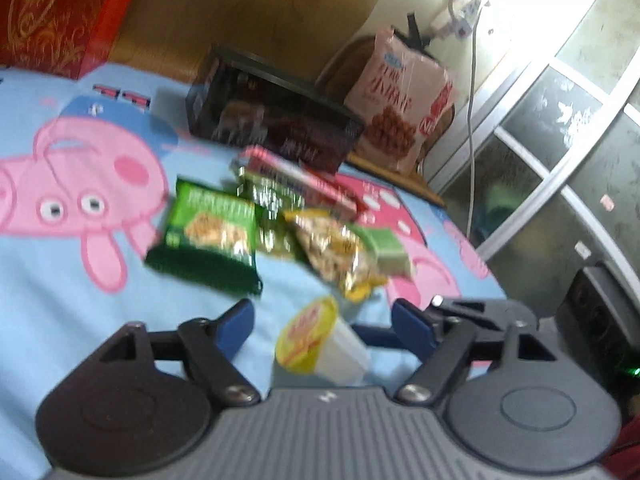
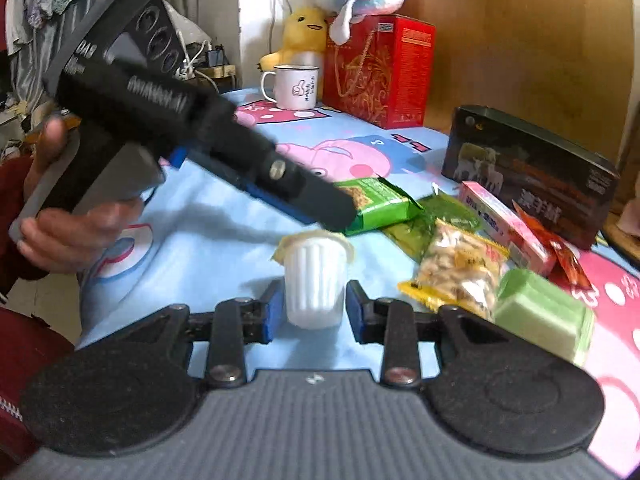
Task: Organize snacks
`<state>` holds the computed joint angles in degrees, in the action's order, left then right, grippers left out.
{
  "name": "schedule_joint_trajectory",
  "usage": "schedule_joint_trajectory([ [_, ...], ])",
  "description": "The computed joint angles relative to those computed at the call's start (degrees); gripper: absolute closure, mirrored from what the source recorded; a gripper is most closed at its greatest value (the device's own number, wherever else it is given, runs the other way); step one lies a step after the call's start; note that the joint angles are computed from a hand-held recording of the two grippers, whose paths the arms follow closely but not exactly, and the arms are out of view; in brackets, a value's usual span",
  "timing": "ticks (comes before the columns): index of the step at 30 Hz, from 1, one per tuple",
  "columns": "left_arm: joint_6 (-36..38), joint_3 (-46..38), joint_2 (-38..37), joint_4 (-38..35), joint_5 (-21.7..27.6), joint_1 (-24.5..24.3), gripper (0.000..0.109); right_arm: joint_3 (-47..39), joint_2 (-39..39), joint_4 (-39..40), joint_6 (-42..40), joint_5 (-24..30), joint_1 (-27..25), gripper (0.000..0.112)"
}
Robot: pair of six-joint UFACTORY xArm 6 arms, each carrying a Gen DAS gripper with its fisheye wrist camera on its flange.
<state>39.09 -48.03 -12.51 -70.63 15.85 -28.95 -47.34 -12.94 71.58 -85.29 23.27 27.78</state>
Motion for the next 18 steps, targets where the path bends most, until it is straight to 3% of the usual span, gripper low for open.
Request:
schedule_joint_trajectory([
  [3,-2.57,0.78,0.04,2.91,-0.34,-0.79,0.059,1.39,-0.73,0.53,1.04,-0.96,-0.02,0.063],
  [8,-2.03,2.19,-1.62,1.6,0.38,-1.14,0.063,3.05,-1.7,4.87,0.63,-1.35,0.07,0.063],
  [11,-3.66,2.88,-2.4,3.06,-0.01,-1.5,0.063,2.25,-0.78,7.21,0.11,-2.15,0.7,0.076],
  [18,-1.13,1.19,-3.18,-0.73,1.3,0.14,0.064,1.75,-1.99,12.2,-4.51,-1.99,0.65,0.076],
])
